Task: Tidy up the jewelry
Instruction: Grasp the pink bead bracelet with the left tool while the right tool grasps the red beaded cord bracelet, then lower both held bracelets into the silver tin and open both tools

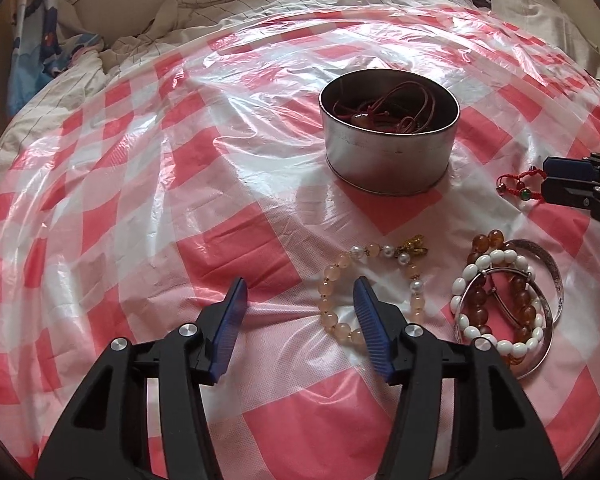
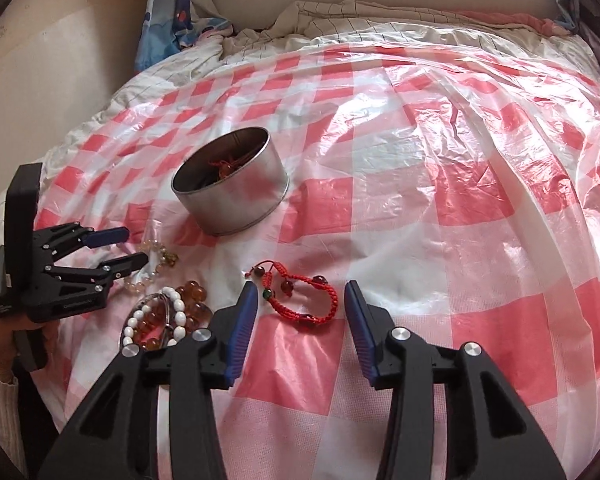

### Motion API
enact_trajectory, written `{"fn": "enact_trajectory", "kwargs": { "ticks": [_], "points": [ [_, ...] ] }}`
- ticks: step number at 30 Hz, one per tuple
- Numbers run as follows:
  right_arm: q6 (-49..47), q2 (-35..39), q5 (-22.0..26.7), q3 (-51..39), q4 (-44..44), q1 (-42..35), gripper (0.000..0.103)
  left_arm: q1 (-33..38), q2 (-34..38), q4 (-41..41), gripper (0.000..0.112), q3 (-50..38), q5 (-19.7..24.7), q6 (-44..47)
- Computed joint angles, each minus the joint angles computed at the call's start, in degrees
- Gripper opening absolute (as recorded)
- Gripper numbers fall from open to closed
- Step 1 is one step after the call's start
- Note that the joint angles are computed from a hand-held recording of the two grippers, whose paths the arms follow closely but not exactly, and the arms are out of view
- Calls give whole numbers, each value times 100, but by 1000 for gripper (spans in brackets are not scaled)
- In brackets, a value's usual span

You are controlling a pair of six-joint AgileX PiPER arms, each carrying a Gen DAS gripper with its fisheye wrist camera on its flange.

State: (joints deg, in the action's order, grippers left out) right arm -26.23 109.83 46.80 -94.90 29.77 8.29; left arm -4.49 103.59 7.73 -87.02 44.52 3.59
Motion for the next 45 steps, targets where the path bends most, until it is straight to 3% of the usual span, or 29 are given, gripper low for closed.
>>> {"fn": "enact_trajectory", "kwargs": {
  "ticks": [4, 16, 22, 24, 26, 27, 28, 29, 33, 40, 45],
  "points": [
    [109, -3, -115, -2, -331, 153, 54, -55, 5, 145, 55, 3, -3, -102],
    [379, 148, -65, -170, -887, 364, 53, -158, -24, 355, 56, 6, -18, -218],
    [403, 149, -105, -150, -1123, 479, 27, -8, -104, -397, 56, -2, -40, 317],
    [378, 147, -110, -139, -1128, 492, 24, -24, -20, -552, 56, -42, 110, 555],
    [369, 136, -128, -123, -1128, 491, 18, -68, 27, -599, 45, -49, 174, 700],
    [349, 141, -116, -131, -1087, 476, 17, -26, 40, -860, 25, -110, 281, 894],
    [319, 144, -98, -140, -1022, 449, 16, 4, 40, -1015, 11, -151, 337, 1017],
    [278, 152, -70, -154, -935, 414, 16, 55, 23, -1230, 7, -159, 366, 1175],
    [83, 189, 87, -223, -443, 224, 13, 196, -81, -1596, 7, -96, 261, 1308],
    [-482, 295, 645, -364, 1157, -337, 13, 802, -354, -3477, 7, -58, 122, 2308],
    [-843, 375, 1035, -479, 2306, -671, 13, 753, -336, -3824, 7, -389, 157, 2336]
  ]
}}
